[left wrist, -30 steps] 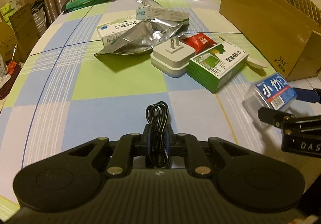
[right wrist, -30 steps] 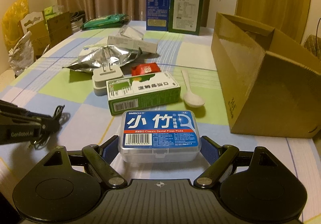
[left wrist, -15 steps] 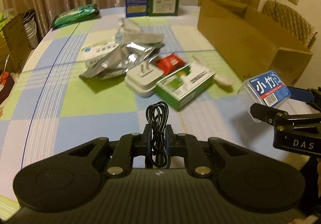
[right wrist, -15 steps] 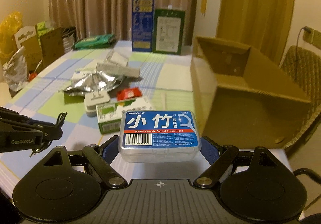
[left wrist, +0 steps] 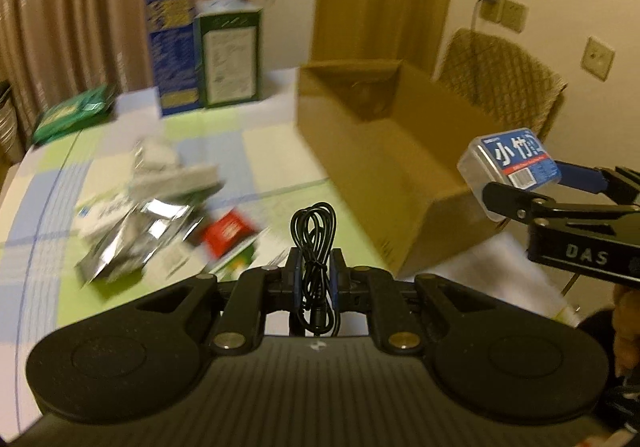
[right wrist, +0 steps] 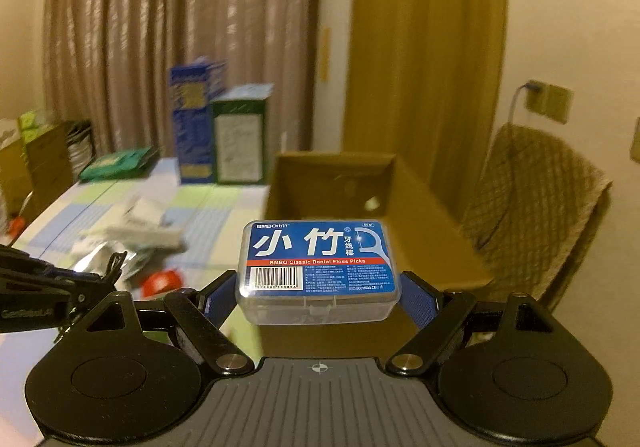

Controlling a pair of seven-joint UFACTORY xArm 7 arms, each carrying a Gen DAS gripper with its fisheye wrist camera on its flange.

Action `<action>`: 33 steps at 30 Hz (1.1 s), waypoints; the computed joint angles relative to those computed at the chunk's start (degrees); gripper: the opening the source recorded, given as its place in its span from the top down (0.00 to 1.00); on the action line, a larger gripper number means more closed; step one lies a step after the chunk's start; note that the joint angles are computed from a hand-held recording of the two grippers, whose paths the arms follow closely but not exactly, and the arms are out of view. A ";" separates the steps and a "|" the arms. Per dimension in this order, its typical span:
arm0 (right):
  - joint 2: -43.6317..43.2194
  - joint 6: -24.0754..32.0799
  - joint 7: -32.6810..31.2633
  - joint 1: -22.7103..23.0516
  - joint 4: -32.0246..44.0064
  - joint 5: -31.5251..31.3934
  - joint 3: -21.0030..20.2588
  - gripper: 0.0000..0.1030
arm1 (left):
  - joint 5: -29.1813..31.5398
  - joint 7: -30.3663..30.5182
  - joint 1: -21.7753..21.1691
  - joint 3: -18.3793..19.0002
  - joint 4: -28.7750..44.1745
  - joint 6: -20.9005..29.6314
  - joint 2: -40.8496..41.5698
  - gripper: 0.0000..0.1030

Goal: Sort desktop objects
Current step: 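Carry the black cable in the left tool while the right tool carries the floss box into the cardboard box, then release the floss box and cable into the cardboard box, return both tools to the table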

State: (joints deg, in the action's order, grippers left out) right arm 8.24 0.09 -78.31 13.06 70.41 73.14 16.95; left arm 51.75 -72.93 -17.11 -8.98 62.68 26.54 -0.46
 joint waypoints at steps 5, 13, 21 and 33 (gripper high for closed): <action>5.04 -0.31 8.58 -0.91 5.83 -9.61 -2.16 0.20 | -2.09 4.61 -1.80 1.42 11.32 -1.63 8.27 0.90; 10.90 1.04 20.23 -3.21 11.28 -21.68 -3.30 0.20 | -10.95 14.33 -5.19 4.45 27.03 -4.06 21.04 0.90; 15.52 0.91 26.68 -6.19 14.95 -29.01 -1.37 0.20 | -21.38 19.42 -6.64 7.22 33.87 -6.56 27.88 0.90; 17.80 1.06 33.98 -9.40 15.52 -38.14 2.83 0.20 | -23.11 15.65 -11.01 14.95 27.43 -10.53 23.78 0.84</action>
